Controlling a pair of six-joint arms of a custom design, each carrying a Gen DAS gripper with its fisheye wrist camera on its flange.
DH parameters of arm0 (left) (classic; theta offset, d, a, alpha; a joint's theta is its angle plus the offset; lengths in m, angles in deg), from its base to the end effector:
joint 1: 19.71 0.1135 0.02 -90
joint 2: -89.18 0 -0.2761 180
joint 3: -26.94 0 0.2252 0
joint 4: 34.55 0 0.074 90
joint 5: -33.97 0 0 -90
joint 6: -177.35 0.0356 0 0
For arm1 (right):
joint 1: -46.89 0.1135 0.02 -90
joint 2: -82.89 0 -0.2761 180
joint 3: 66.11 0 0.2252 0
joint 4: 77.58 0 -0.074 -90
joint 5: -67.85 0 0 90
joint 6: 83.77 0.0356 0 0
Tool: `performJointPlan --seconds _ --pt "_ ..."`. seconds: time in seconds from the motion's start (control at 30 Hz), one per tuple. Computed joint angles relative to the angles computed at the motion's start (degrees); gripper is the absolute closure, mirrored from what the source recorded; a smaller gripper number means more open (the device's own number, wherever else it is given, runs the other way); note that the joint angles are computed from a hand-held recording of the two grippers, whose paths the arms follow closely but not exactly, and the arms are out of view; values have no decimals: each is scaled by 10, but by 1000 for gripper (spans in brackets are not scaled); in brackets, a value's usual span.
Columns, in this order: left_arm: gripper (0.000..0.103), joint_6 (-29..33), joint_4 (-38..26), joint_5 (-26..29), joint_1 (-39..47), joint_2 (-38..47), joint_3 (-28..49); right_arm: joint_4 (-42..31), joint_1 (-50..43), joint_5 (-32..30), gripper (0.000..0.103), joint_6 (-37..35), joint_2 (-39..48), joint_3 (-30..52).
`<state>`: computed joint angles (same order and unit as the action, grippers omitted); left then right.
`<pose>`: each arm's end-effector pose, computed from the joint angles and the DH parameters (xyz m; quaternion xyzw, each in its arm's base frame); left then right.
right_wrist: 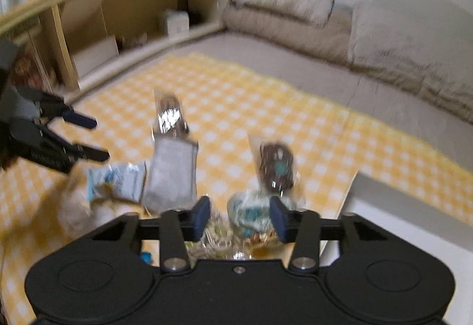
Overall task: Organize soft objects
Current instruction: 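Move the left tool toward the white sachet while the right tool approaches the clear cord bag, then grasp the white sachet with the left tool while the right tool grasps the cord bag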
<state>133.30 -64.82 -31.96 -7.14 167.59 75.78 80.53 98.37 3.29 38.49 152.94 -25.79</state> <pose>0.2119 0.0324 0.1808 0.3232 0.8890 -0.0513 0.3204 0.1286 0.1370 0.1781 -0.0824 0.9204 0.0592 0.3776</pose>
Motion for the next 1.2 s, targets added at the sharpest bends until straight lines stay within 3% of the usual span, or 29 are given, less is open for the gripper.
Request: performJointPlan --seconds 0.07,0.37,0.63,0.8,1.0,1.2 --pt "41 -6 5 -6 -5 18 6 24 -21 -28 70 -3 33 -3" --pt "41 12 14 -18 3 69 9 155 -80 -103 70 -18 128 -32" --pt "40 26 -12 7 17 81 15 234 -89 -128 69 -15 210 -24" --pt "40 53 -25 11 9 82 12 227 -100 -194 68 -1 191 -36" --pt "39 68 8 -6 -6 72 -11 155 -83 -247 66 -20 169 -10" --pt "39 73 25 -27 -15 82 -14 137 -65 -238 58 -22 170 4"
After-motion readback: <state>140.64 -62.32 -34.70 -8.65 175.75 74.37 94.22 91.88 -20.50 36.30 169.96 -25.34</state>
